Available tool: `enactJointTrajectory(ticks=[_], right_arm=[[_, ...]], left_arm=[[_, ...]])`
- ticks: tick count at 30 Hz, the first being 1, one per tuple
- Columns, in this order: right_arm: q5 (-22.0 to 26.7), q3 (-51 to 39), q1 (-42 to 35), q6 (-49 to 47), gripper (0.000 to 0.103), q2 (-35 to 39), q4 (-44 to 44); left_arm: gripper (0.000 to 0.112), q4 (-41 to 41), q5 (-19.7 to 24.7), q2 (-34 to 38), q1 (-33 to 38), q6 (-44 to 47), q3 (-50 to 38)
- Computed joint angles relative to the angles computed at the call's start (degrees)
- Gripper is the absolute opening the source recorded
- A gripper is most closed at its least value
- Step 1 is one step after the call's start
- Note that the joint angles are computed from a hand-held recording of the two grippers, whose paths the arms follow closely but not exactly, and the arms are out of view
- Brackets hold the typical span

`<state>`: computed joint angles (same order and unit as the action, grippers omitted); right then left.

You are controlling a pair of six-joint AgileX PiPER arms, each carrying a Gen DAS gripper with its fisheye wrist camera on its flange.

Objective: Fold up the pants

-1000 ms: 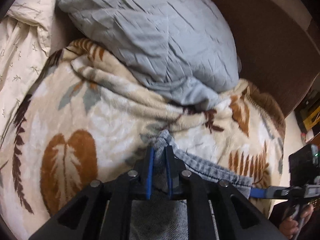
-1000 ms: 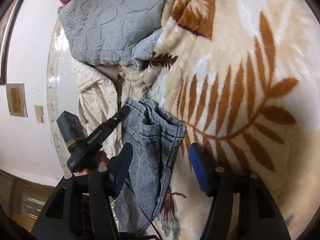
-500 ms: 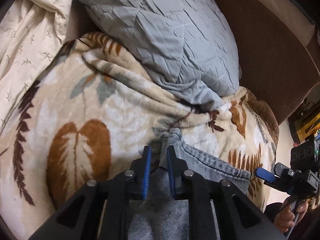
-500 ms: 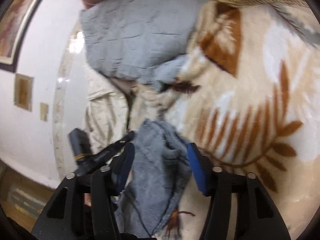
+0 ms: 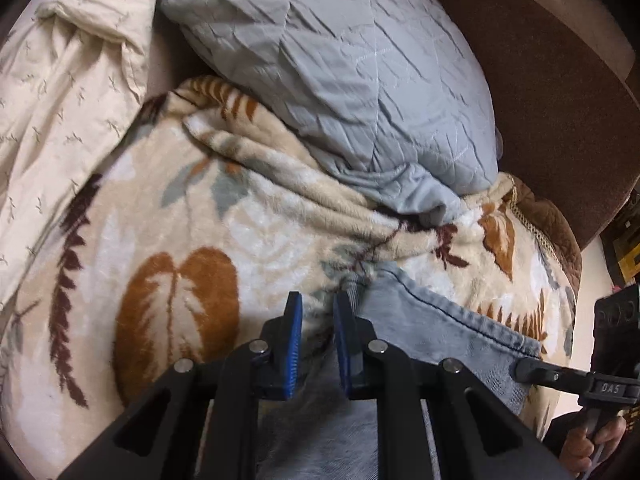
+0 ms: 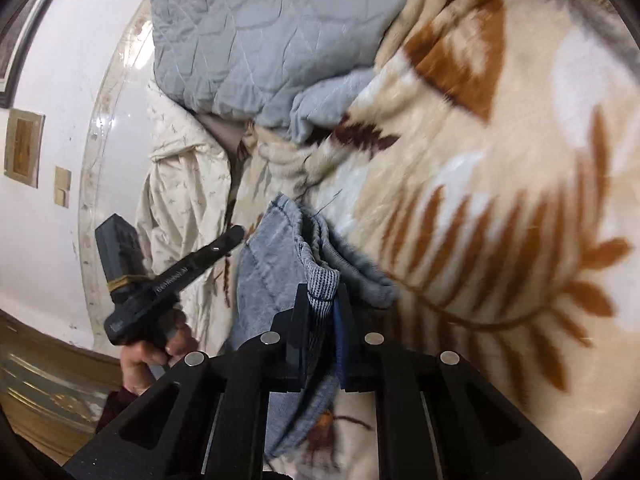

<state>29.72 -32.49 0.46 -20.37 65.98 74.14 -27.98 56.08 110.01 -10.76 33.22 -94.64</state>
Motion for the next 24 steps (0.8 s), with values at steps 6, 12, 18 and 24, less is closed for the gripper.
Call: enactJointTrajectory(ticks=[6,12,18,24], right_arm=[[9.35,2.53,-6.17,-6.37,0.031,2.94,8.28],[12.1,5.36,-9.27,-6.91,0.054,2.14,11.89],[6.84,3.4,-3.35,-14.09,0.054,6.69,17.93],[12.42,3.99,-5.98,-25.08,0.035,11.04,23.58]], left_arm=[[0.018,4.87,-1.35,0.42,-3.26,-1.66,-0.02],[0.025,2.02,1.57,-0.36,-3.85,2.74,-0.88],[0.053,6.62,3.13,3.27,-7.34,-0.09,-3.76],[0.053,8.23,7.61,9.61,-8.75,0.37,-8.66]])
